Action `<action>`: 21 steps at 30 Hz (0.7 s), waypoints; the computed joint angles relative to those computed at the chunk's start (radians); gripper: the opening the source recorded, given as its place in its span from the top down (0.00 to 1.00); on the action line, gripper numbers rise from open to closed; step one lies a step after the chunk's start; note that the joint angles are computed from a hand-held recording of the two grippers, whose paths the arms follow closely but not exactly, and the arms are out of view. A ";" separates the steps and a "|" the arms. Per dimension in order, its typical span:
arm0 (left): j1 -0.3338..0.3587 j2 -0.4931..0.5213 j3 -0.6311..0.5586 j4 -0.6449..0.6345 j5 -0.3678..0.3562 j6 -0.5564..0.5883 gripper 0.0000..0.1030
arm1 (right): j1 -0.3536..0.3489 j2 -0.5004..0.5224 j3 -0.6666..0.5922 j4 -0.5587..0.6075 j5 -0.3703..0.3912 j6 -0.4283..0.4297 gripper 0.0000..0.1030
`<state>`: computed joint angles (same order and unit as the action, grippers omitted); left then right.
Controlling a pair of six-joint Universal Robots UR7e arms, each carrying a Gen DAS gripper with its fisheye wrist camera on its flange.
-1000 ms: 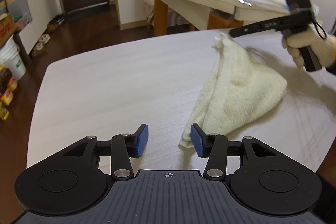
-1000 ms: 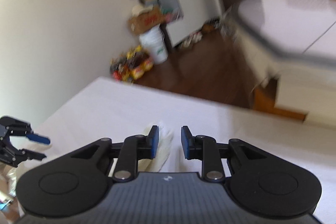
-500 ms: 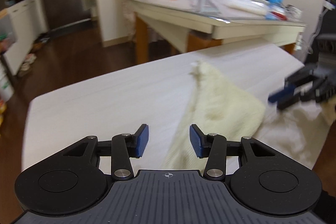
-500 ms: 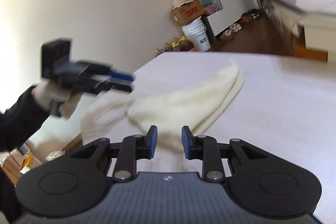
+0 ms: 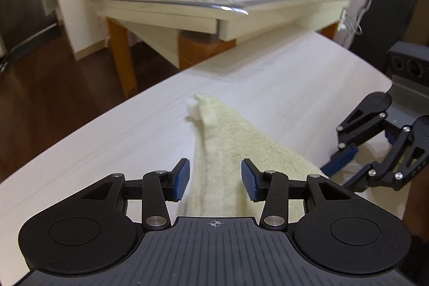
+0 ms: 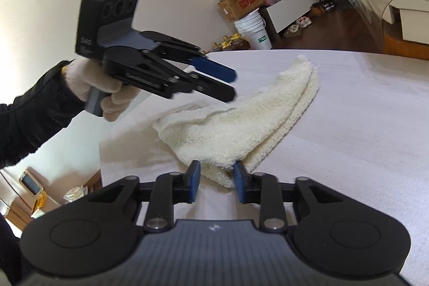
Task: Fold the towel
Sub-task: 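Lower the right gripper onto the towel and open it to release the tip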
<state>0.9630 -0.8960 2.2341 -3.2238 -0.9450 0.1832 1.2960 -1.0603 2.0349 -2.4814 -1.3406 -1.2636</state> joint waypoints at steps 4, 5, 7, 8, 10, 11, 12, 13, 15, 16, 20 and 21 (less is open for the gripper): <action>0.003 0.029 -0.012 0.009 -0.014 0.016 0.56 | -0.013 -0.043 0.038 0.035 -0.003 -0.020 0.91; 0.003 0.034 -0.011 0.009 -0.020 0.019 0.54 | -0.017 -0.056 0.052 0.040 -0.005 -0.026 0.92; -0.009 0.047 0.000 -0.008 -0.019 0.023 0.55 | -0.035 -0.090 0.081 0.060 -0.001 -0.031 0.93; -0.017 0.054 0.007 -0.021 -0.012 0.025 0.56 | -0.044 -0.107 0.096 0.069 0.000 -0.033 0.97; -0.031 0.059 0.022 -0.037 -0.007 0.023 0.56 | -0.062 -0.136 0.124 0.078 0.001 -0.037 0.98; -0.038 0.059 0.030 -0.048 -0.003 0.024 0.56 | -0.071 -0.150 0.140 0.074 -0.001 -0.041 0.97; -0.046 0.058 0.039 -0.065 0.007 0.024 0.56 | -0.079 -0.162 0.157 0.060 -0.005 -0.046 0.97; -0.054 0.056 0.049 -0.082 0.016 0.023 0.56 | -0.086 -0.175 0.172 0.047 -0.003 -0.050 0.97; -0.068 0.040 0.074 -0.112 0.020 0.004 0.56 | -0.102 -0.200 0.197 0.020 0.014 -0.058 0.95; -0.083 0.026 0.099 -0.132 0.021 -0.011 0.56 | -0.110 -0.213 0.210 0.007 0.022 -0.062 0.94; -0.146 -0.014 0.189 -0.178 0.023 -0.072 0.56 | -0.106 -0.226 0.223 -0.042 0.052 -0.061 0.90; -0.152 -0.014 0.195 -0.181 0.021 -0.079 0.56 | -0.101 -0.224 0.220 -0.053 0.058 -0.059 0.90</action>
